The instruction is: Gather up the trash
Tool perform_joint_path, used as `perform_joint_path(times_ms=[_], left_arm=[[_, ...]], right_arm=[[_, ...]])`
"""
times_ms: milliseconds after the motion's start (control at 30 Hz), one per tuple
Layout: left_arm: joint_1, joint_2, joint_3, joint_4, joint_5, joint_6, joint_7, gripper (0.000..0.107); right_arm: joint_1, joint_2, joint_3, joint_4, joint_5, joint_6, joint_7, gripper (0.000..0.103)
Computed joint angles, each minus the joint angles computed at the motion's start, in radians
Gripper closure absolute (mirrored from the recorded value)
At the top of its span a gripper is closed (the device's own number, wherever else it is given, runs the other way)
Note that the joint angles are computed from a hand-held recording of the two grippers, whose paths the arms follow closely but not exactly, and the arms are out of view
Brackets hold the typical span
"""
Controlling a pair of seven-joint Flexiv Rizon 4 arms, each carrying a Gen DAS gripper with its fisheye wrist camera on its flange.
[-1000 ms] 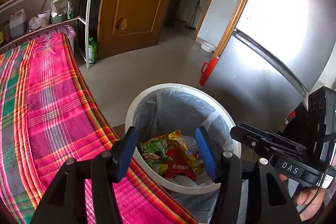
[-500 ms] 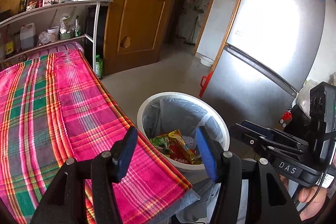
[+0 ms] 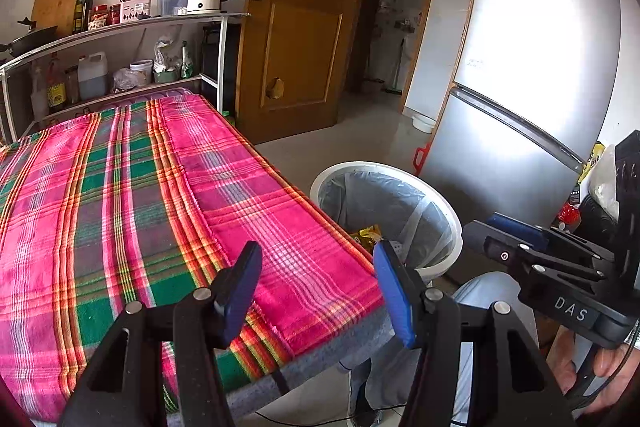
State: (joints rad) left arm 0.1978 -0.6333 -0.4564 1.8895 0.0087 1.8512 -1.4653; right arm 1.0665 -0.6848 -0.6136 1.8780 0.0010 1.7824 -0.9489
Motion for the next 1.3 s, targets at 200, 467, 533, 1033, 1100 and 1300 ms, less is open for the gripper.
perform_joint_path(times_ms=[200,467,533,1033,1100,1300], left_arm=[[-0.012,0.018,0.031,0.042,0.018,0.044,-0.028,0.047],[-0.017,0.024,0.052,0.061,0.044,0.077,-0.068,0.047],[-0.021,0.024,0.058,0.059,0.049,0.075,-0.075,0.047],[-0.076,0.036,0.122,0.062,0.041,0.082,-0.094,0.047],[-0.075,0.036,0.121,0.062,0.041,0.082,-0.095,0.047],[-0.085,0.04,0.132,0.063,0.035,0.083,-0.098,0.047]], right_arm=[[0.028,-0.012,-0.014,0.01,0.022,0.018,-0.005,0.06],[0.019,-0.013,0.008,0.008,0.03,0.02,-0.022,0.06],[0.018,-0.013,0.01,0.009,0.032,0.022,-0.026,0.059],[0.007,-0.009,0.029,0.009,0.043,0.026,-0.039,0.059],[0.009,-0.008,0.028,0.011,0.042,0.026,-0.041,0.059],[0.014,-0.006,0.023,0.013,0.047,0.031,-0.048,0.059]])
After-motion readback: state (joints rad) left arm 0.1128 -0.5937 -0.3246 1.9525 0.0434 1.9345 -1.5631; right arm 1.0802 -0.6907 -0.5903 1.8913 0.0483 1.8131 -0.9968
